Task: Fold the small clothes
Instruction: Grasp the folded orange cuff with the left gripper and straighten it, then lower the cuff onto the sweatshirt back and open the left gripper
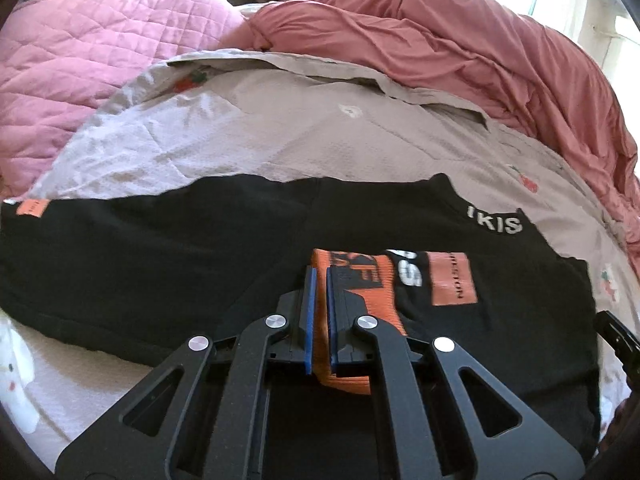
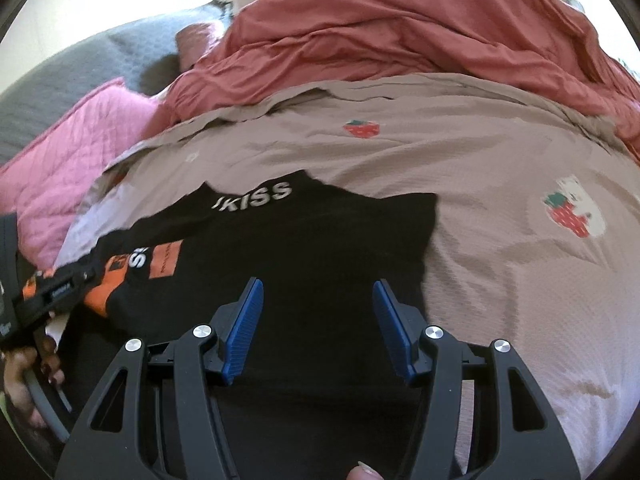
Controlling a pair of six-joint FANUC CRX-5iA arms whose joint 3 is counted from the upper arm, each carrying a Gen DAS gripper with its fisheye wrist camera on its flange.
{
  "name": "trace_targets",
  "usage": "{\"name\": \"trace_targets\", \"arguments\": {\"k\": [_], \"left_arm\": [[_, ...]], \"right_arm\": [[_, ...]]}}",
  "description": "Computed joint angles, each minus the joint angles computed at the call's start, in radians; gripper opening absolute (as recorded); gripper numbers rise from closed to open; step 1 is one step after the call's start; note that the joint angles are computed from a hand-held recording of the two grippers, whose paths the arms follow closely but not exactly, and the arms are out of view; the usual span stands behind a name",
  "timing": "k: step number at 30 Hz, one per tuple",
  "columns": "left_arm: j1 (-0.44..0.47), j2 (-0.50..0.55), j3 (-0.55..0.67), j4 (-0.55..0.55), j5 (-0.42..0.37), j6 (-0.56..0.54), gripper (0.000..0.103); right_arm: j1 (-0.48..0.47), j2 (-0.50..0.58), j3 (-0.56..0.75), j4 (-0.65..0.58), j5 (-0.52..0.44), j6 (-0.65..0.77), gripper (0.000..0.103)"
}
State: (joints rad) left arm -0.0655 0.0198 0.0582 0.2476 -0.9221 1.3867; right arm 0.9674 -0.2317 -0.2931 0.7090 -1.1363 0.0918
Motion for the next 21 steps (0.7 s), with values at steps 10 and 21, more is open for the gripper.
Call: {"name": "trace_targets", "arguments": {"k": [10,21], "left_arm": [[0.025,-0.027,-0.019,0.022,0.033,-0.015,0.0],[-0.049,-0.039,-0.031,0.026,0.012,-0.129,0.025]], "right_arm": [[-0.043,0.082,0.062,-0.136,-0.095,0.102,0.067],[-0.005,0.036,0.023,-0.046,-0.072,0.033,0.069]]}}
